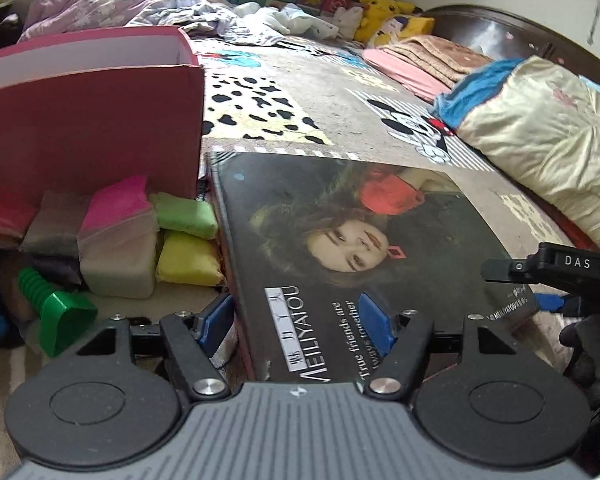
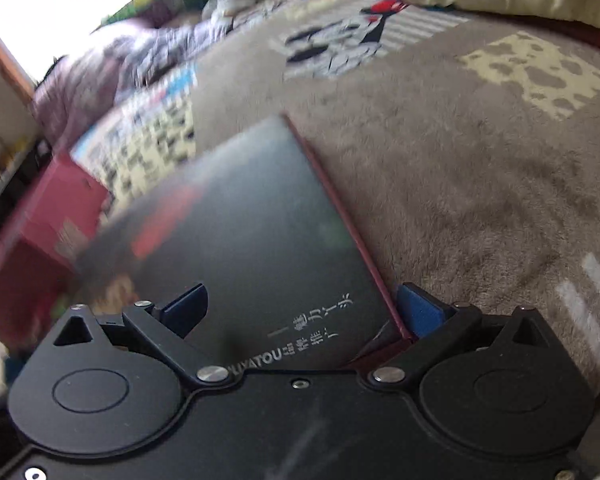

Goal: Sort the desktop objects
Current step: 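Close both grippers on opposite edges of the black book, then lift the black book with both grippers and carry it toward the shoebox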

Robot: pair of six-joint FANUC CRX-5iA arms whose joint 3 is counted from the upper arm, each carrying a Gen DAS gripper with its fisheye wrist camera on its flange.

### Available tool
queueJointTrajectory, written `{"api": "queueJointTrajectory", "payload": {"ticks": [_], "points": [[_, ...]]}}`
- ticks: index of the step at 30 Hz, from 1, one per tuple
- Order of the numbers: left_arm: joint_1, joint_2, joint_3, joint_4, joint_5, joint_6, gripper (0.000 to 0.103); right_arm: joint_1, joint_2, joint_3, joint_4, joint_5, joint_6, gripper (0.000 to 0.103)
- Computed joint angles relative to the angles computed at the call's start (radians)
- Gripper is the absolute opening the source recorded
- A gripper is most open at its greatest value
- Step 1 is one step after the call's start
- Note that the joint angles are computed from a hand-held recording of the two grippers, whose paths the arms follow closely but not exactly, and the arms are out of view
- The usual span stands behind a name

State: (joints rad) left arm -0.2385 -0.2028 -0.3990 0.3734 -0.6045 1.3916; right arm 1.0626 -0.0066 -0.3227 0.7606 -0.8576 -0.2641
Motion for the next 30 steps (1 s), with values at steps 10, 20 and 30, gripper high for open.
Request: {"api": "queueJointTrajectory", "payload": {"ticks": [10, 20, 30], "points": [[0.061, -0.111, -0.084, 0.193, -0.044, -0.294, 0.068, 0.108, -0.079, -0.057, 0.064, -0.025, 0.080, 0.103], [0.081, -0.212, -0.119, 0.293, -0.039, -0.391, 0.068, 0.193, -0.129, -0.074, 0.211, -0.113, 0.042, 0.103], [0.208, -0.260, -0.098, 0.331, -0.065, -0.461, 0.068, 0.130, -0.021, 0.074, 0.257, -0.027, 0.168, 0.103]]}}
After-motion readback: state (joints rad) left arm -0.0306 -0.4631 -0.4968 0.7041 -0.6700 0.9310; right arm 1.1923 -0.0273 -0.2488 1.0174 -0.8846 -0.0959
